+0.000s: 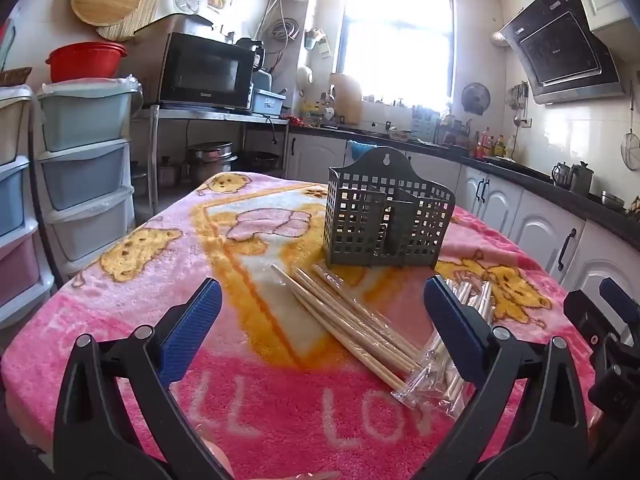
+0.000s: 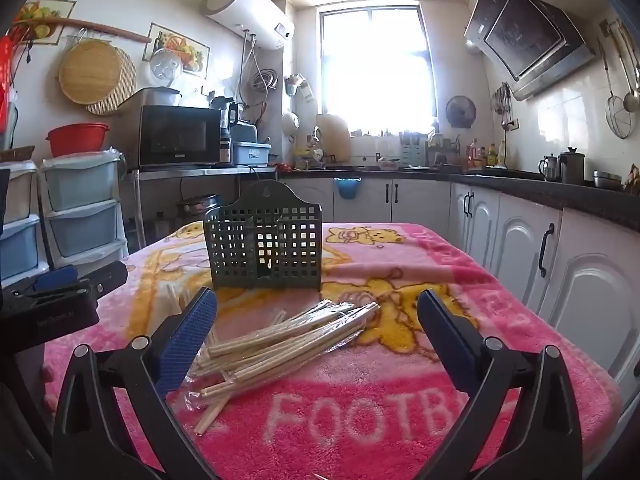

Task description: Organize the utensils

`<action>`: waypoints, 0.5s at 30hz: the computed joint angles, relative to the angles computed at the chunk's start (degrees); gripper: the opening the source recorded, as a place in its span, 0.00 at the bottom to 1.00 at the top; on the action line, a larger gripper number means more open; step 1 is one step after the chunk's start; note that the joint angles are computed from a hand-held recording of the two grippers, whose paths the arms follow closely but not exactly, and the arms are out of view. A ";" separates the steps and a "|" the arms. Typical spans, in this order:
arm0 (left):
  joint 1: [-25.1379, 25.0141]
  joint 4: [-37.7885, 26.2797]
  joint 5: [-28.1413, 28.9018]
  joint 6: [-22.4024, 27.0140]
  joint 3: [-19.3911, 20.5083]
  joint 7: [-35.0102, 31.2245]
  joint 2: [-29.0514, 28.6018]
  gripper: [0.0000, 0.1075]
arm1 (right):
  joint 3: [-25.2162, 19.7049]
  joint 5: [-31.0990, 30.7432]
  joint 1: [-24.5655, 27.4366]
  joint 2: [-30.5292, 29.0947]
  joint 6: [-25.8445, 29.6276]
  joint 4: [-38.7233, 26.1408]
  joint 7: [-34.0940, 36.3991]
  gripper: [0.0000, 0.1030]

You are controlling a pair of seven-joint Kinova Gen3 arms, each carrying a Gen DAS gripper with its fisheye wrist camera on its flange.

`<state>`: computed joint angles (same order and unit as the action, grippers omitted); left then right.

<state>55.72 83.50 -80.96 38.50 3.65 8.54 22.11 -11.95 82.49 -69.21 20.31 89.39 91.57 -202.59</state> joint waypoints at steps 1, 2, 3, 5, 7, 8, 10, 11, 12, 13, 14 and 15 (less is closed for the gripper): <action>0.05 0.06 -0.10 0.05 -0.03 0.16 -0.05 0.86 | 0.19 -0.07 -0.05 -0.23 0.10 0.21 -0.12 0.94; 0.06 0.09 -0.12 0.12 0.00 0.19 -0.08 0.86 | 0.04 0.33 -0.05 -0.12 0.31 0.30 0.69 0.94; 0.17 0.01 -0.14 0.51 0.07 0.11 -0.03 0.86 | -0.05 0.47 -0.10 -0.05 0.30 0.16 1.69 0.94; -0.32 0.37 0.08 -0.39 0.16 0.58 -0.35 0.86 | -0.08 0.43 -0.31 0.32 0.64 -0.19 1.68 0.94; -0.31 0.74 -0.28 -0.41 0.13 0.84 -0.62 0.86 | 0.02 0.35 -0.15 0.16 0.30 0.15 1.08 0.94; -0.37 0.93 -0.38 -0.40 0.19 0.91 -0.76 0.86 | 0.00 0.38 -0.13 0.11 0.14 0.23 0.91 0.94; -0.56 0.31 0.36 -0.37 0.43 0.17 -0.39 0.86 | 0.02 0.42 -0.22 0.32 0.32 -0.05 0.91 0.94; -0.56 0.37 0.45 -0.36 0.37 0.08 -0.46 0.86 | 0.11 0.45 -0.29 0.50 0.49 -0.14 0.72 0.94; -0.48 0.28 0.50 -0.26 0.36 -0.01 -0.38 0.86 | 0.10 0.26 -0.20 -0.06 0.34 0.27 0.46 0.94; -0.39 0.27 0.42 -0.24 0.31 0.03 -0.36 0.86 | 0.05 0.27 -0.21 -0.13 0.45 0.22 0.47 0.94; -0.43 0.14 0.58 -0.28 0.33 -0.17 -0.26 0.86 | 0.02 0.31 -0.22 -0.09 0.55 0.19 0.48 0.94; -0.39 0.11 0.64 -0.27 0.28 -0.20 -0.24 0.86 | -0.02 0.31 -0.19 -0.06 0.51 0.16 0.55 0.94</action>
